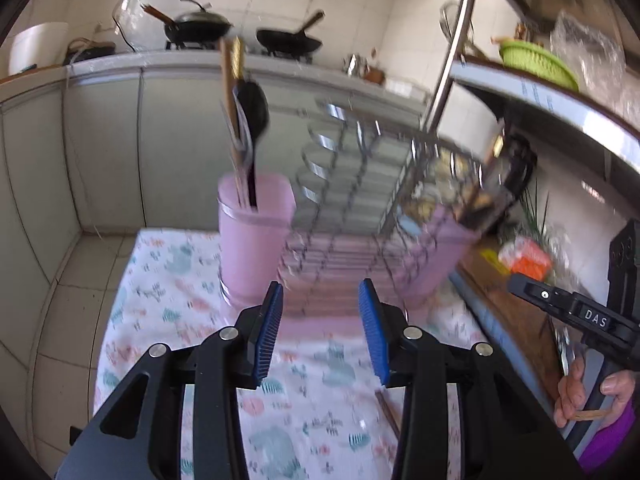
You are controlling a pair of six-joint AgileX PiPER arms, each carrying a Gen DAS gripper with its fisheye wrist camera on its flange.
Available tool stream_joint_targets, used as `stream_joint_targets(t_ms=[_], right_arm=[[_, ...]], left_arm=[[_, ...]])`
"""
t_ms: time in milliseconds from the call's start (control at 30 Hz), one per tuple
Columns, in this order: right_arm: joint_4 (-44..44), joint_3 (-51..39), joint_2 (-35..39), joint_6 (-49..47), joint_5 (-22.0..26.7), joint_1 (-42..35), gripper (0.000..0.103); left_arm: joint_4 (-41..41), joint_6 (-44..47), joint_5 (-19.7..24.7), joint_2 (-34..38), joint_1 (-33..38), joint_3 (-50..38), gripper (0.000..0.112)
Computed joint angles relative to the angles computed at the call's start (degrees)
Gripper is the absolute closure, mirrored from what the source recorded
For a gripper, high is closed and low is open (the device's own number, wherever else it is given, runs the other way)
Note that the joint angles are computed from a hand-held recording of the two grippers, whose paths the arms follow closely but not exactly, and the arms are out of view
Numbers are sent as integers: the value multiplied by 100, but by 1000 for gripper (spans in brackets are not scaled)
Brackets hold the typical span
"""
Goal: Organize utensils
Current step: 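Grasp another clear plastic spoon with the left tool while the right tool grasps a dark chopstick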
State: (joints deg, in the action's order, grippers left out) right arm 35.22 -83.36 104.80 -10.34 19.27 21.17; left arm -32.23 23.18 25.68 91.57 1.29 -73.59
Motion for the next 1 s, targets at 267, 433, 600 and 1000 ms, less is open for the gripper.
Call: stream_joint_targets(t_ms=[267,433,600,1000], right_arm=[[450,62,365,-218,967,-44,66],[566,-17,618,-289,1471,-86,66],[850,-51,787,-489,1777,-150,66],[-99,-1097,1394,328,2408,331,66]], left_arm=[[139,-331,2043,736,30,-417,73],[525,-743,2768,1218,-214,-786,75],[1281,-1349,3057,1666,-700,-1227,88],[1569,-1978,2555,1390,-491,-971,102]])
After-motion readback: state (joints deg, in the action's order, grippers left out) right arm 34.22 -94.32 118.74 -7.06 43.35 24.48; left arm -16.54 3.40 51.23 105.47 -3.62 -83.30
